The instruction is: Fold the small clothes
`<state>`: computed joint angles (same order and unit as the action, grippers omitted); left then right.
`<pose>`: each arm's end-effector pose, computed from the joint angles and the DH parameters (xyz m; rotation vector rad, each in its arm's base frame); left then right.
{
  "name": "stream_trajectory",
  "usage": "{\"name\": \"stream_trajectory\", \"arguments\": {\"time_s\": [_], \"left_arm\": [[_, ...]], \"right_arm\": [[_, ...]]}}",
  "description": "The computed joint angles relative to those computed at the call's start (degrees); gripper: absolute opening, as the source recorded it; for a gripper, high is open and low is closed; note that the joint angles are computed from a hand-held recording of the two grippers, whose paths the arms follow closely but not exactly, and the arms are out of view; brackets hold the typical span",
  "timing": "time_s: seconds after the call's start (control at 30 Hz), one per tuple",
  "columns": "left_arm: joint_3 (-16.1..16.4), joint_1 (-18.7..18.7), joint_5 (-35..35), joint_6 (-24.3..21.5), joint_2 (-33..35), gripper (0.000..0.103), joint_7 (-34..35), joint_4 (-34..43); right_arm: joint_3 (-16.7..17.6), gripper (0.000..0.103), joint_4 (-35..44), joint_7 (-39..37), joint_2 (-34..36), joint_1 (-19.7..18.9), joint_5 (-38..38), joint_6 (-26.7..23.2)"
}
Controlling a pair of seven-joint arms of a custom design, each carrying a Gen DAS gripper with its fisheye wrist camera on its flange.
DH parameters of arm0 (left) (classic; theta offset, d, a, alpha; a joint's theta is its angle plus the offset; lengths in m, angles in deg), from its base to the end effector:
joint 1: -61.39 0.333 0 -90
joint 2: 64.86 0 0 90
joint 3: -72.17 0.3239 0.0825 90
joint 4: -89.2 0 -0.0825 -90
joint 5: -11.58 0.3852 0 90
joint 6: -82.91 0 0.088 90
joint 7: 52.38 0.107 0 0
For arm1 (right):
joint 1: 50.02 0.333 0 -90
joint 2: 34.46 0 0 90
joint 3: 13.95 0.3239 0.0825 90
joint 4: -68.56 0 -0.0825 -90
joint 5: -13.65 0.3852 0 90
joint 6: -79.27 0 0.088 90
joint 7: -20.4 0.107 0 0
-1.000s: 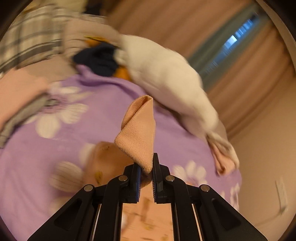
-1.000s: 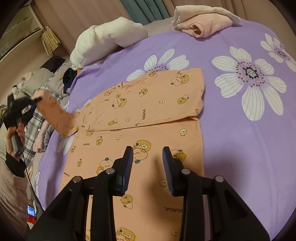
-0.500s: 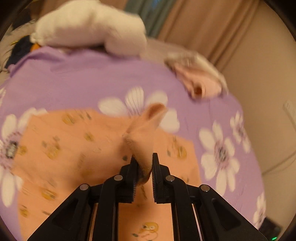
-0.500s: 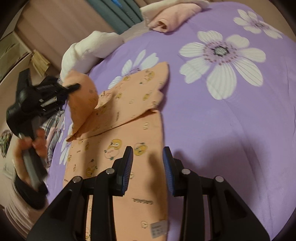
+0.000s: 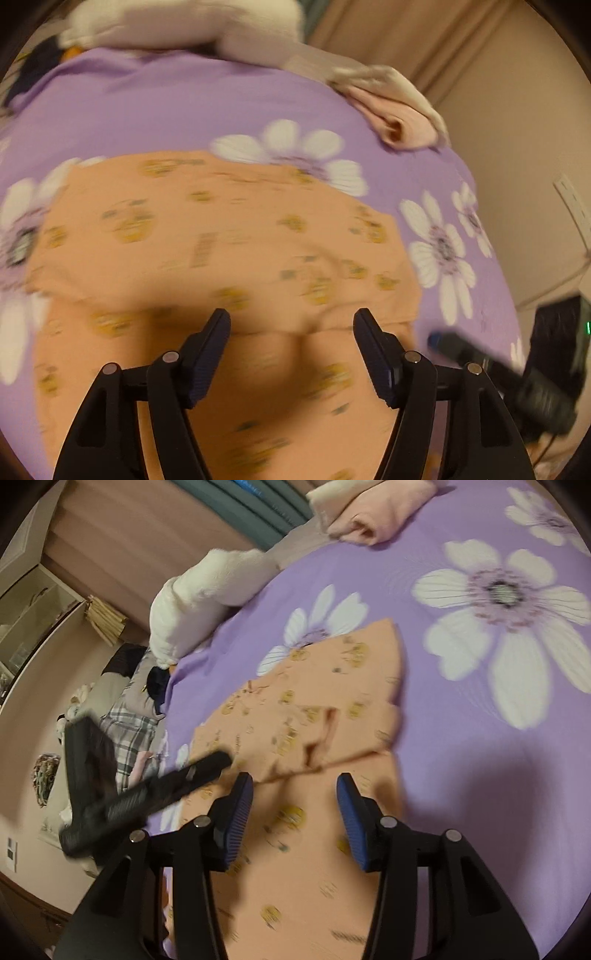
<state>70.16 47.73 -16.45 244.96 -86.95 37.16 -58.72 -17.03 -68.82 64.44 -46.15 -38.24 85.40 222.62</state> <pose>0.4356 -0.0981 0.4666 -2.1482 1.8461 -0.9727 0.4852 0.0673 0.4299 -1.5856 1.5807 0.1954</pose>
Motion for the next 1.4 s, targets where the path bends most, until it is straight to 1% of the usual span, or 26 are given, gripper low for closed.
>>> {"name": "stream_trajectory", "arguments": {"time_s": [0.13,0.2,0.23,0.3,0.37,0.43,0.53,0.6,0.63,0.7,0.73,0.77,0.8,0.83,0.87,0.9,0.93,0.97,1.03,1.07,1.13,1.17,1.2,1.27,1.33,1.4], "left_arm": [[0.00,5.71,4.71,-0.88,-6.21,0.068,-3.83,-6.03],[1.60,6.66,5.03,-1.38,-8.59,0.068,-4.62,-8.19],[2.30,7.49,5.27,-1.73,-9.88,0.068,-5.13,-9.33],[3.07,8.98,5.83,-1.72,-11.43,0.068,-6.14,-11.11],[4.18,10.23,6.34,-2.46,-13.39,0.068,-6.56,-12.74],[5.05,11.11,6.76,-2.69,-14.72,0.068,-6.55,-13.96],[5.98,11.70,6.96,-2.40,-15.64,0.068,-6.36,-15.06],[6.72,11.21,6.47,-1.97,-14.90,0.068,-5.98,-14.67],[7.49,10.36,5.74,-1.69,-14.22,0.068,-5.44,-14.17],[8.52,8.17,3.99,-0.17,-12.10,0.068,-3.92,-12.49],[8.97,7.37,3.39,0.60,-11.55,0.068,-2.79,-12.00],[9.35,6.25,2.67,1.51,-10.41,0.068,-1.65,-10.98],[9.88,5.17,1.83,2.23,-9.42,0.068,-0.41,-10.12],[10.70,3.59,0.64,3.00,-8.18,0.068,1.21,-8.97],[11.76,1.83,-0.82,3.71,-6.88,0.068,3.20,-7.78],[11.83,0.90,-1.78,4.46,-5.21,0.068,4.49,-6.40],[11.39,0.75,-2.19,5.07,-3.75,0.068,5.44,-5.37],[11.04,0.59,-2.50,5.39,-2.19,0.068,6.55,-4.29],[8.01,3.13,-0.68,5.14,0.85,0.068,5.91,-2.58],[6.80,4.22,0.29,4.96,1.99,0.067,5.76,-2.15],[2.53,8.80,5.37,3.48,4.19,0.061,1.99,-1.54],[1.97,9.41,6.28,2.57,4.95,0.061,1.39,-1.32],[1.94,9.63,6.72,1.29,5.82,0.061,1.53,-0.99],[1.54,9.74,6.99,1.90,4.95,0.061,2.29,-1.87],[2.97,8.62,4.96,-1.07,2.64,0.061,3.84,-2.03],[4.99,6.93,1.44,-1.69,-0.99,0.061,6.93,-3.89]], "right_arm": [[1.78,0.048,6.31,4.18,6.67,0.53,-3.12,-0.23],[3.63,0.048,9.36,11.19,10.55,0.79,-10.90,3.22],[4.25,0.044,10.57,14.35,12.27,0.93,-14.56,4.14],[5.04,0.028,12.31,16.56,14.60,0.85,-17.60,3.90],[5.83,0.007,12.54,19.57,15.38,1.14,-22.63,6.09],[6.66,0.005,11.44,18.76,14.00,1.46,-24.58,9.38],[6.17,0.004,10.03,17.27,10.93,1.17,-22.47,12.15],[5.55,0.005,10.10,21.65,11.03,0.87,-28.94,13.48],[5.03,0.009,11.05,23.40,11.91,0.42,-32.34,11.75],[4.72,0.010,12.15,28.87,13.10,0.02,-39.46,9.52],[4.69,0.020,11.92,32.91,13.24,0.08,-44.61,10.47],[4.63,0.026,11.01,37.41,12.91,0.21,-50.52,12.89],[4.56,0.026,9.28,42.00,12.02,0.25,-56.28,16.79],[4.62,0.026,7.48,43.17,10.97,0.13,-58.14,20.47],[5.55,0.026,6.56,41.21,10.26,-0.37,-55.99,22.33],[4.65,0.026,6.52,35.43,9.87,1.13,-49.81,22.79],[3.65,0.025,7.11,26.58,9.58,2.87,-40.91,21.37],[4.16,0.023,7.57,21.21,9.50,2.61,-36.03,19.72],[4.61,0.018,8.19,18.61,10.30,2.91,-34.66,17.69],[4.78,0.014,7.79,19.49,10.49,2.64,-36.65,17.56],[5.02,0.013,6.76,24.17,11.17,2.03,-43.40,17.72],[5.27,0.009,6.83,27.40,11.78,1.95,-46.90,17.23],[5.27,0.009,6.94,28.90,12.52,1.74,-48.78,16.94],[5.59,0.010,6.56,24.11,12.45,1.20,-43.64,17.16],[5.49,0.017,6.57,22.38,11.35,0.83,-40.80,15.33],[4.91,0.023,5.54,18.21,8.52,0.88,-35.14,13.36]]}}
